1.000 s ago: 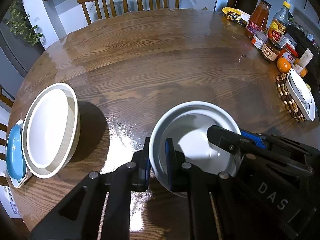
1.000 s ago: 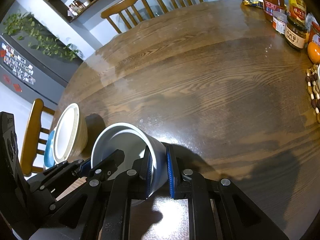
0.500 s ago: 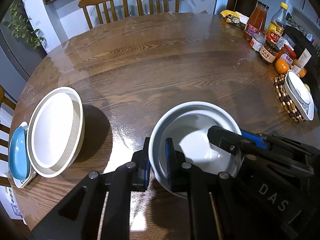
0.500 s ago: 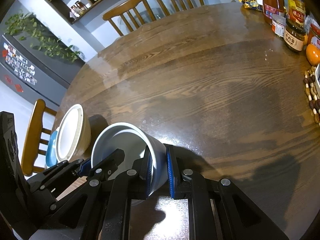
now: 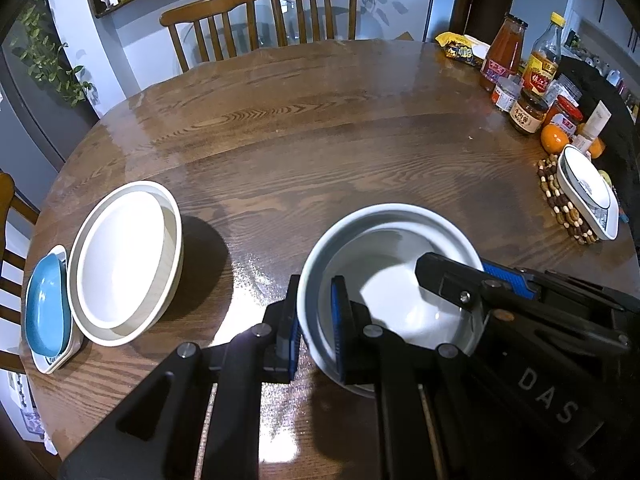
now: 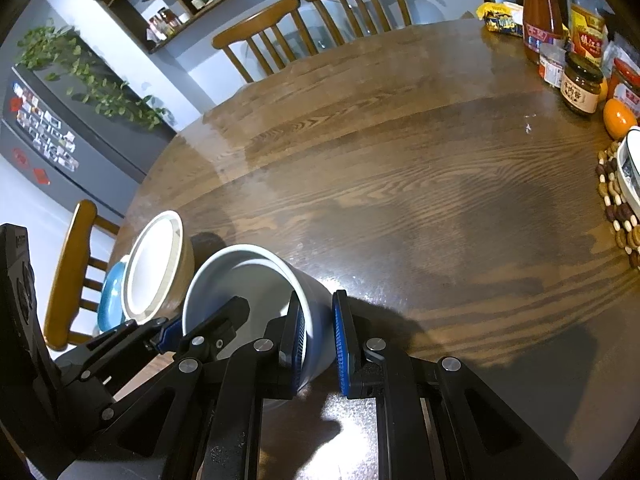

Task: Organize plates and bowls
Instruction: 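Carry the ramekin with both tools over the nested white bowls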

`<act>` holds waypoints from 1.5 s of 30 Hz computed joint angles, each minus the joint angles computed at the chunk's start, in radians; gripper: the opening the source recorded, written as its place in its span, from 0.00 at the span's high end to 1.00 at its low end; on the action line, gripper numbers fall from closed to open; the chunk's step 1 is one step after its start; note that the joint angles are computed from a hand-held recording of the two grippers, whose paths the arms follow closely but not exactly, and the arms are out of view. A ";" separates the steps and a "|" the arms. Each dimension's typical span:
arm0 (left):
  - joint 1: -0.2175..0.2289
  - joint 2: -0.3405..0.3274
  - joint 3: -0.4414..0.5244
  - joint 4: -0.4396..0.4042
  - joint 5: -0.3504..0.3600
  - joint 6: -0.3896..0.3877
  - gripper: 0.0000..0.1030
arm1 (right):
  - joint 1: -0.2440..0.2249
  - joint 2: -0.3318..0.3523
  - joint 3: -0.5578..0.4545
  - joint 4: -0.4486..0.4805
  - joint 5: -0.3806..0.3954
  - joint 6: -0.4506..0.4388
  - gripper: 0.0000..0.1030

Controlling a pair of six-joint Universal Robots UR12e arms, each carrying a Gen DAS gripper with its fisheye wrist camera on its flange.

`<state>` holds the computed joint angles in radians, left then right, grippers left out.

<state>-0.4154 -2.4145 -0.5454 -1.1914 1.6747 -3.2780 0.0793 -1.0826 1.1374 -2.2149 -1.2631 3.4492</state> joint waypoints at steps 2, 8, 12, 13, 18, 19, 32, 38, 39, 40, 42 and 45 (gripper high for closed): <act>-0.001 0.007 -0.012 0.009 -0.002 0.003 0.90 | 0.000 -0.003 0.003 -0.005 -0.001 0.002 0.85; -0.002 0.035 -0.059 0.049 -0.010 0.014 0.90 | 0.004 -0.021 0.024 -0.026 -0.019 0.010 0.85; -0.002 0.055 -0.090 0.083 -0.012 0.023 0.89 | 0.008 -0.029 0.030 -0.041 -0.031 0.016 0.85; -0.002 0.059 -0.097 0.089 -0.013 0.024 0.90 | 0.009 -0.031 0.030 -0.043 -0.034 0.016 0.85; 0.003 0.082 -0.134 0.126 -0.014 0.026 0.89 | 0.016 -0.034 0.028 -0.055 -0.044 0.016 0.85; 0.005 0.087 -0.143 0.134 -0.014 0.026 0.89 | 0.017 -0.035 0.030 -0.059 -0.044 0.017 0.85; 0.031 0.141 -0.226 0.200 -0.008 0.018 0.89 | 0.052 -0.018 -0.009 -0.066 -0.052 0.005 0.85; 0.046 0.165 -0.263 0.229 -0.008 0.014 0.89 | 0.071 -0.006 -0.040 -0.058 -0.062 -0.004 0.85; 0.049 0.170 -0.270 0.235 -0.006 0.013 0.89 | 0.073 -0.004 -0.044 -0.057 -0.062 -0.007 0.85; 0.052 0.175 -0.277 0.240 -0.006 0.012 0.89 | 0.075 -0.002 -0.048 -0.056 -0.062 -0.009 0.85; 0.057 0.184 -0.290 0.250 -0.004 0.008 0.89 | 0.082 0.005 -0.062 -0.052 -0.061 -0.015 0.85; 0.066 0.201 -0.315 0.265 0.003 0.000 0.89 | 0.093 0.014 -0.084 -0.043 -0.059 -0.023 0.85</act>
